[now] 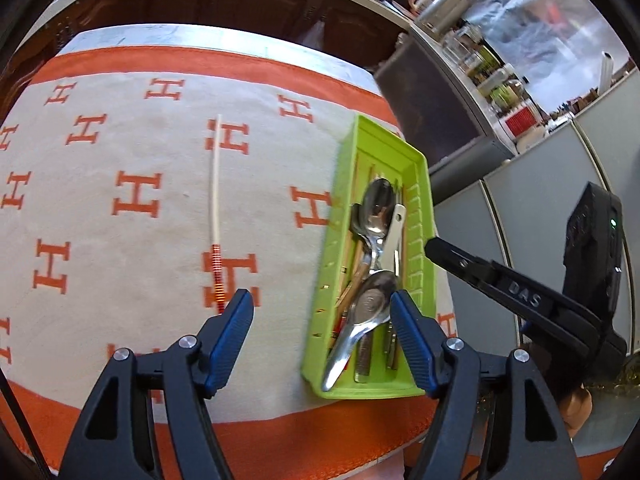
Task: Organize utensils
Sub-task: 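Open both tools to drop the fork and spoon into the tray, then reach the right tool to the white chopstick and grasp its red-banded end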
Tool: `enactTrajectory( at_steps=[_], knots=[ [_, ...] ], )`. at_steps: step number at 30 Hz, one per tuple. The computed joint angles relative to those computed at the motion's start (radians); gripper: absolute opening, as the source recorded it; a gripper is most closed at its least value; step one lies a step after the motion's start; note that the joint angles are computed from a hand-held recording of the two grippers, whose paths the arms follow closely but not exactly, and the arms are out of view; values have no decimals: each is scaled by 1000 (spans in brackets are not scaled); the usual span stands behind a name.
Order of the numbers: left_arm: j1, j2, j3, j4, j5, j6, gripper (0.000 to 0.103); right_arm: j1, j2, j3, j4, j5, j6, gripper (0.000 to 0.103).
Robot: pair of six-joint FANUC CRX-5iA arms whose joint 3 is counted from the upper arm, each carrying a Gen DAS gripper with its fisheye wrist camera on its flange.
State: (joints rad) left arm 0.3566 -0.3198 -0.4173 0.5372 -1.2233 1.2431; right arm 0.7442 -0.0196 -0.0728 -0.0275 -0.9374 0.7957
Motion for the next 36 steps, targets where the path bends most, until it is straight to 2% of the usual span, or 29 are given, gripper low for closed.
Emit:
enactTrajectory(
  at_steps=[8, 22, 32, 36],
  knots=[
    [90, -53, -22, -27, 10, -11, 69, 79, -20, 3, 29, -26, -25, 10],
    [220, -92, -35, -55, 25, -39, 69, 161, 40, 103, 40, -83, 7, 10],
    [265, -77, 0, -159, 96, -35, 70, 177, 173, 251, 23, -157, 73, 11],
    [267, -47, 26, -208, 108, -16, 72, 165, 255, 336, -12, -200, 116, 18]
  ],
)
